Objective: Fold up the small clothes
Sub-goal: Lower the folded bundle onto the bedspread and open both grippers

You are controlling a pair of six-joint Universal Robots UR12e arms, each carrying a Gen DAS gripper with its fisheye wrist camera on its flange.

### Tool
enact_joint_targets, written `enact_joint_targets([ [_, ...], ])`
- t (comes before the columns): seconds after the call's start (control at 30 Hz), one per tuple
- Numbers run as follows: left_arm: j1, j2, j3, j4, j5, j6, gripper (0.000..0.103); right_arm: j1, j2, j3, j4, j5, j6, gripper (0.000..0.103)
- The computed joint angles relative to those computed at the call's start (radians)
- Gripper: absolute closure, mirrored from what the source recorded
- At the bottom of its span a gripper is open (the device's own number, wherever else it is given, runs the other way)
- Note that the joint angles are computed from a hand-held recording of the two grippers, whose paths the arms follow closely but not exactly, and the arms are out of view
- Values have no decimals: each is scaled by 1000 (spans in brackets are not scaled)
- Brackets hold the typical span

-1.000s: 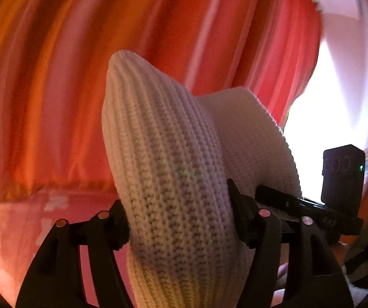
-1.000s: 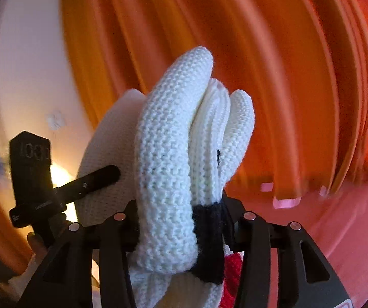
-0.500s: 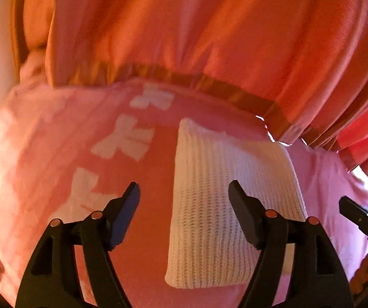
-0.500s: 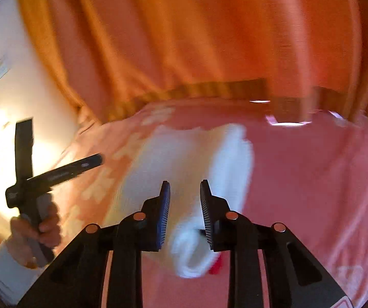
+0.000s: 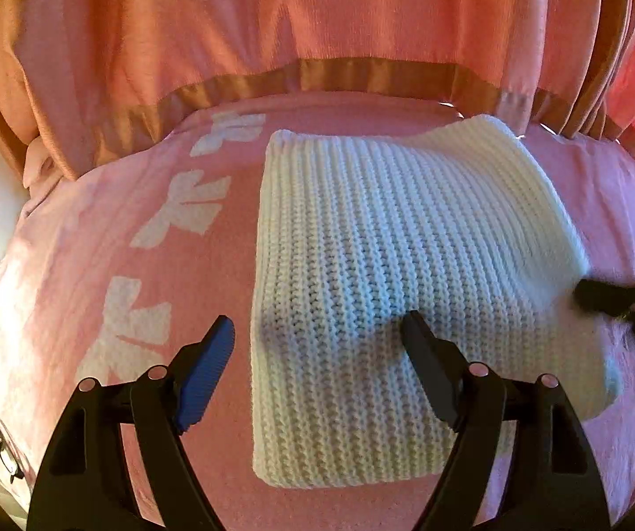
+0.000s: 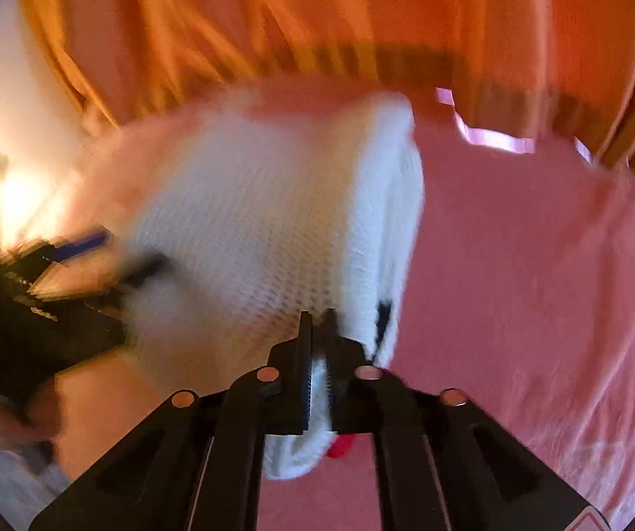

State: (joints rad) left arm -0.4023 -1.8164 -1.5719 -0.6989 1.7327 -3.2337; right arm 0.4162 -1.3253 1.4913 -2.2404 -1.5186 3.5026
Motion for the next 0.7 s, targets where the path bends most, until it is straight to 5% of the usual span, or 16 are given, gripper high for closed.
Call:
enact_joint_targets([
  [0.17,-3,14,-5,10,-1,-49,27,15,-36,25,-82,-38,21,94],
  [0.23,-4,27,-15,28,-5,-61,18,24,-68,58,-121,-86,37,92],
  [0.53,-38,86,-84,147,80,-44,8,64,-130,127,-118,-304,110,61],
  [0.7,-43,118,-133,154,77,-95,5,81,-158,169,-101,-354,154,52],
])
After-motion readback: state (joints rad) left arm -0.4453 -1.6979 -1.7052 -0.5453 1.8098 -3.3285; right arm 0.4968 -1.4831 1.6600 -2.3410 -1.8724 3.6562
